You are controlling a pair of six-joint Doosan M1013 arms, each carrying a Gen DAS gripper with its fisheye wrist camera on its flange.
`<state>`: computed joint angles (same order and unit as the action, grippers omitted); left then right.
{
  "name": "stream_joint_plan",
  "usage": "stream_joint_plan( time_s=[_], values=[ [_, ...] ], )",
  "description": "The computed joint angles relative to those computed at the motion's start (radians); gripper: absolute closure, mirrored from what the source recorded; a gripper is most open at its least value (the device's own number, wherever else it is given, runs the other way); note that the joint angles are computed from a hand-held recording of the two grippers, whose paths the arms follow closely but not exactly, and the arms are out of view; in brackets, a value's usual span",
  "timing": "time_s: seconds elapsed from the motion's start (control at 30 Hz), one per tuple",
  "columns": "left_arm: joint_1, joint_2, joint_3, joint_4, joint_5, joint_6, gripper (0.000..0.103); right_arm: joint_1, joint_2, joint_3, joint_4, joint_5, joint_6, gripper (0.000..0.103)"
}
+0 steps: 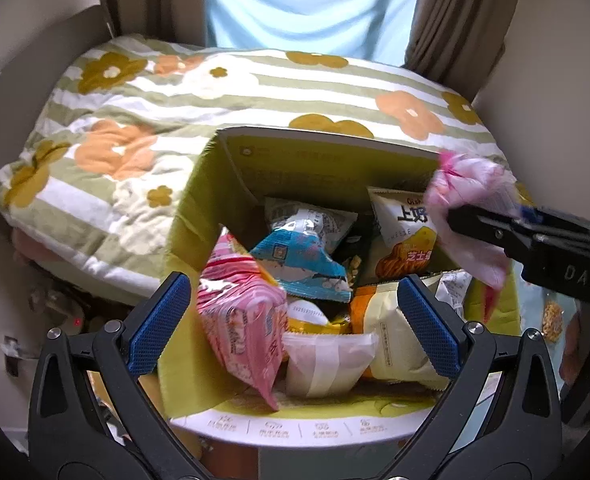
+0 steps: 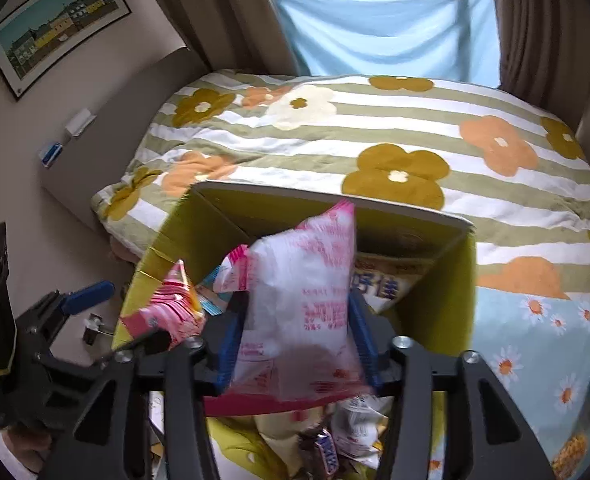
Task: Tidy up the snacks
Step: 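Carry both snacks over the yellow box and lower them inside, then move both tools back over the chip bag and waffle packet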
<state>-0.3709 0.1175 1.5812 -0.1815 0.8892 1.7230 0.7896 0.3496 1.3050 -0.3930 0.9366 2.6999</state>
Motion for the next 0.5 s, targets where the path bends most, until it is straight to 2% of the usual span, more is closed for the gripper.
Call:
stream_joint_plan(
  time_s=[0.03, 0.07, 0.17, 0.5],
  values=[
    [-0.001, -0.004, 0.002, 0.008, -0.001, -0.005, 0.000, 0.001, -0.004, 0.007, -0.005, -0.025, 0.002, 0.019],
    [0.001, -0.009, 0.007, 0.010, -0.002, -0.008, 0.000, 0.002, -0.009, 0.016, -0.019, -0.044, 0.017, 0.002],
    [0.007, -0.023, 0.021, 0.007, 0.000, -0.017, 0.000, 0.020, -0.028, 0.046, -0.108, -0.073, 0.101, 0.001],
    [0.005, -0.052, 0.045, -0.001, -0.001, 0.001, 0.000, 0.062, -0.052, 0.063, -0.199, -0.004, 0.162, 0.001]
  ],
)
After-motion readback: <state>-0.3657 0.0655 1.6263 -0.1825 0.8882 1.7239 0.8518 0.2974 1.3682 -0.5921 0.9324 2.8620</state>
